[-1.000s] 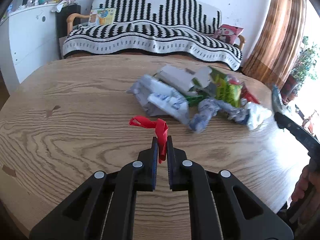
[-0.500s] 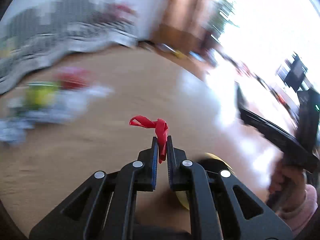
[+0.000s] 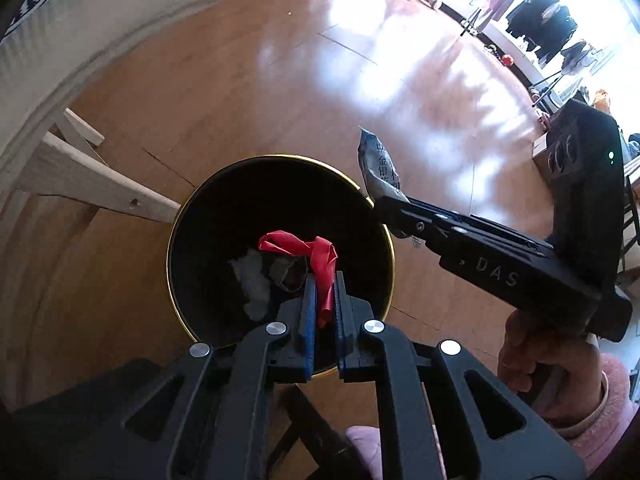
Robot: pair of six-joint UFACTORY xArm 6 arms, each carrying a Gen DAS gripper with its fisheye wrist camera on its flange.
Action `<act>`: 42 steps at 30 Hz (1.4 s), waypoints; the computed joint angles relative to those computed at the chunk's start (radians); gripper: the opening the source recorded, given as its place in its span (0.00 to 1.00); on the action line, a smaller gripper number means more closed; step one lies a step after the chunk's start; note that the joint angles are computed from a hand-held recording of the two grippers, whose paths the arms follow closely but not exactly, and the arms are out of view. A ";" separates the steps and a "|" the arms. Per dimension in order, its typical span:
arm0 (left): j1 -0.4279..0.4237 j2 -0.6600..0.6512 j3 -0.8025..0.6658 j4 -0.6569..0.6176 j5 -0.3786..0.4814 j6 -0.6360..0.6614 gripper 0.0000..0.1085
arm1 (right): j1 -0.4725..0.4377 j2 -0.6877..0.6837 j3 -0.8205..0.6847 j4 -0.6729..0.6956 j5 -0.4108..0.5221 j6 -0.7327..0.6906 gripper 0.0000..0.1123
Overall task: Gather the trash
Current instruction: 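Open both grippers to drop the ribbon and wrapper into the bin, then grasp the white printed bag with the left gripper while the right gripper grasps the clear plastic bag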
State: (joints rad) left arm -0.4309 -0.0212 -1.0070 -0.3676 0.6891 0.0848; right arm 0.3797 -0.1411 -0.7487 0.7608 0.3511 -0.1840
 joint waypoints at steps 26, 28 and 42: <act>0.437 -0.555 0.249 0.260 -0.052 -0.122 0.89 | 0.043 0.089 -0.180 -0.494 -0.060 0.391 0.86; 0.576 -0.603 0.284 0.281 -0.049 -0.136 0.89 | 0.086 0.130 -0.254 -0.531 -0.061 0.403 0.86; 1.104 -0.324 0.108 0.194 -0.119 0.051 0.89 | 0.363 0.656 -1.097 -0.512 0.143 0.259 0.87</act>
State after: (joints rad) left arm 0.6735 -0.3453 -0.8988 -0.1733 0.5700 0.1358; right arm 0.7431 0.5152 -1.8454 0.2484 0.4942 0.0745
